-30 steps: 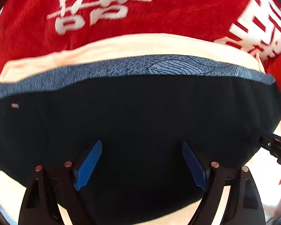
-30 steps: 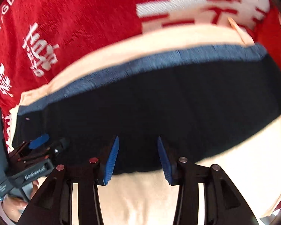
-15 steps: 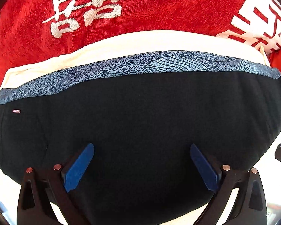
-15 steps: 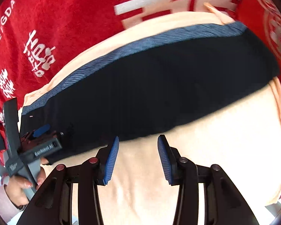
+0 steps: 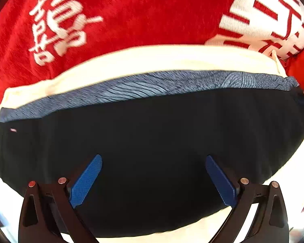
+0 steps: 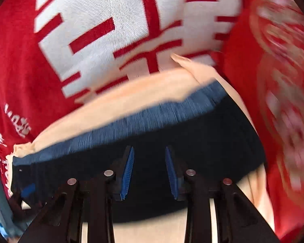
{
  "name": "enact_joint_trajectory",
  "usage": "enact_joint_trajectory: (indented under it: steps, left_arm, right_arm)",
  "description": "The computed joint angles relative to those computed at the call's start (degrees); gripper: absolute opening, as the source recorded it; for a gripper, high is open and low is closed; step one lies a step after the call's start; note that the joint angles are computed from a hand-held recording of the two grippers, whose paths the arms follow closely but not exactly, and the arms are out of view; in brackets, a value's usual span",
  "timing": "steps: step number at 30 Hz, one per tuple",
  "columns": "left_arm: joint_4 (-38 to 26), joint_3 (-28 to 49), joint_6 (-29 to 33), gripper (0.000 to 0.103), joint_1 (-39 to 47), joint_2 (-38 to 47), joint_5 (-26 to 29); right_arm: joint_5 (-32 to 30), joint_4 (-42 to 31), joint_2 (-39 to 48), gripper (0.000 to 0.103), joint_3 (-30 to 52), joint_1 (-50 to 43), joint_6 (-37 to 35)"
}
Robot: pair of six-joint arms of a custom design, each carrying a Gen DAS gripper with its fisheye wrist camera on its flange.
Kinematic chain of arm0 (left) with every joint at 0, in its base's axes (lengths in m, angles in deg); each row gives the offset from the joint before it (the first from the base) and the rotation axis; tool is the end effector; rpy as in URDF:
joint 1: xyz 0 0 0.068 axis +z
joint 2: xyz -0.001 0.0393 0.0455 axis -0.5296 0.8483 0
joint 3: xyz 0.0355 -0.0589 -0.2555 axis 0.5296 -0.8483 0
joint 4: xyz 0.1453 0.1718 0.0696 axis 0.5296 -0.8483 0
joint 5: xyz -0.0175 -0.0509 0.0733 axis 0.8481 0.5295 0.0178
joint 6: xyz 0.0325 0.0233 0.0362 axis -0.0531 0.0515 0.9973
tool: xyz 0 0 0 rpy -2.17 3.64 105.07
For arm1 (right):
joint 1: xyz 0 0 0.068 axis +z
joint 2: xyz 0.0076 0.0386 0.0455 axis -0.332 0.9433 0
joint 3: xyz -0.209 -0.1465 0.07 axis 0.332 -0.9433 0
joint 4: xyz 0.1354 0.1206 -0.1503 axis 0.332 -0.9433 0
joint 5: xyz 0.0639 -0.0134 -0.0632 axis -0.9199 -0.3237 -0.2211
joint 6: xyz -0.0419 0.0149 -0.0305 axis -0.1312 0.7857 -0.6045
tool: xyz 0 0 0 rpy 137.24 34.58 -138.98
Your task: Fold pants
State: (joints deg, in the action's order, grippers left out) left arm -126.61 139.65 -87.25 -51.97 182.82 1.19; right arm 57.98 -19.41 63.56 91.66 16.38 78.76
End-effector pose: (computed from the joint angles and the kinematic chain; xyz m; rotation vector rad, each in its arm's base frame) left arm 0.2438 -0.0868 0.1654 0.1449 2.9354 -0.0129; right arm 0.1905 0.1325 0.2094 0.3599 2.7591 0.2445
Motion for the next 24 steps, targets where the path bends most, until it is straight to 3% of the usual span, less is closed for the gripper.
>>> enact_joint_trajectory:
  steps: [4,7,10,14,16,19,24]
  left_arm:
    - [2.18,-0.37,-4.57,0.103,-1.94,2.19,-0.42]
    - [3.03,-0.81,-5.1,0.103,-2.77,2.21,-0.8]
    - [1.99,0.31,-5.22,0.103,-3.08,2.93,-0.82]
    - [0.79,-0.76,-5.97,0.103,-2.51,2.5,-1.02]
    - [0.2,-0.77,-6.8,0.103,-2.67,2.35,-1.36]
    - [0.74,-1.23,-7.9,0.103,-3.46,2.28,-2.3]
    - [0.33,-2.16,-10.62,0.103,-5.11,1.23,-3.34]
  right_arm:
    - [-3.6,4.64,10.2,0.032,2.11,-7.5,-8.4]
    - [3.32,1.93,11.41,0.032,3.53,-10.46,-10.48]
    - [2.05,1.46,8.17,0.034,2.3,-15.72,-10.13]
    - [1.7,-5.33,1.2,0.048,2.81,-11.64,-9.45]
    - [-1.47,-7.09,-4.38,0.057,0.51,-9.11,-6.23]
    - [-6.88,-9.66,-14.12,0.058,-4.97,-3.24,3.0]
    - [-8.01,-6.77,-25.55,0.058,-15.7,16.86,27.38]
